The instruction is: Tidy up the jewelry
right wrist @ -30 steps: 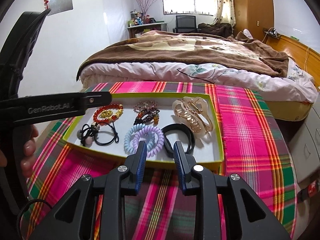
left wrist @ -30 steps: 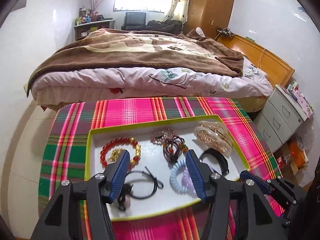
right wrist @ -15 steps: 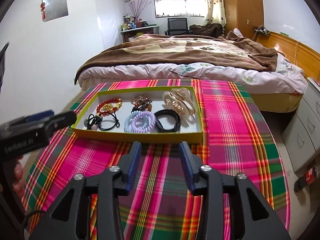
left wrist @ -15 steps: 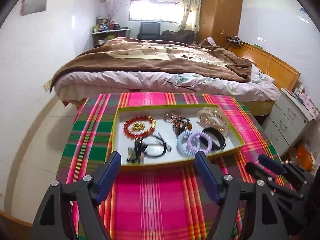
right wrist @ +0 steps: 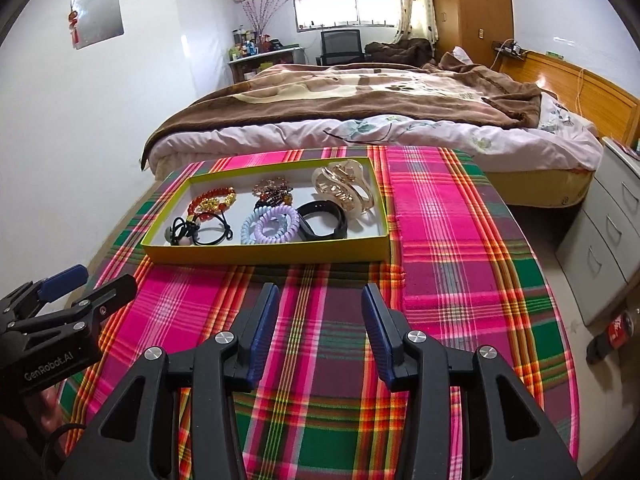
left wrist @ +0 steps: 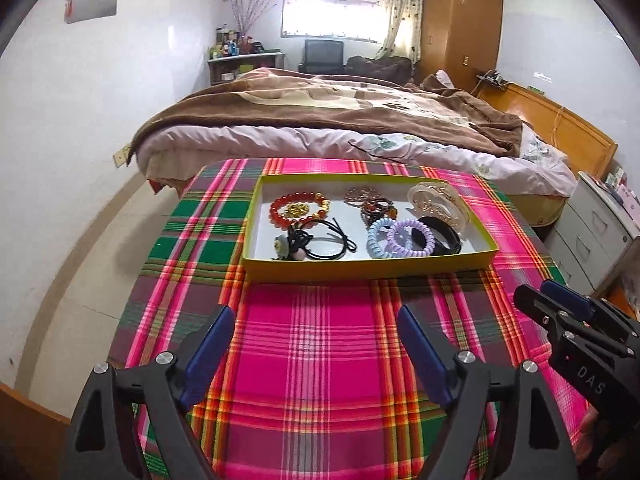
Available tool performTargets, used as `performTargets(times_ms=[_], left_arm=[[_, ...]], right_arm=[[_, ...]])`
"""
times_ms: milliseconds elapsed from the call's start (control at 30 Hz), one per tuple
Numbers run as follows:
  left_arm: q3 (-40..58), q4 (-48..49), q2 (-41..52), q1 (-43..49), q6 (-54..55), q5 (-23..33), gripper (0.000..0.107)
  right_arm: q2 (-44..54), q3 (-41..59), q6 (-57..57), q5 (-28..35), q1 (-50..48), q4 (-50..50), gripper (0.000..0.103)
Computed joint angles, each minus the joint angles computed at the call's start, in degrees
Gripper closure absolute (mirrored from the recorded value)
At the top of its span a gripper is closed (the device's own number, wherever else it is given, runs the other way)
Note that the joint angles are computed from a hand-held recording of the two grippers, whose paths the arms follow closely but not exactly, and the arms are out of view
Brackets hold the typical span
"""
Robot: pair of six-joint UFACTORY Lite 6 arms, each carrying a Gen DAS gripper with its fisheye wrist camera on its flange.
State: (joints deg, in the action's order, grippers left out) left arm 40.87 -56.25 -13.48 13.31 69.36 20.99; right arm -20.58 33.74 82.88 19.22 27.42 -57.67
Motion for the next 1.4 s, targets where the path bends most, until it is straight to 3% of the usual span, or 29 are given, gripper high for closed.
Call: performTargets(times_ms=[500,1400], left_arm=[[-0.7,6.9,0.3,-1.0,-7.9,-3.3,0.024],[-2.1,7.8,-0.1,-1.4,-10.7,-6.3,0.024]], right_arm=[[0.3,-1.3,2.9,-0.9,0.1,-2.1,0.059],[0.5,-2.6,4.5,-2.6,-0.2,-2.8,0.059]])
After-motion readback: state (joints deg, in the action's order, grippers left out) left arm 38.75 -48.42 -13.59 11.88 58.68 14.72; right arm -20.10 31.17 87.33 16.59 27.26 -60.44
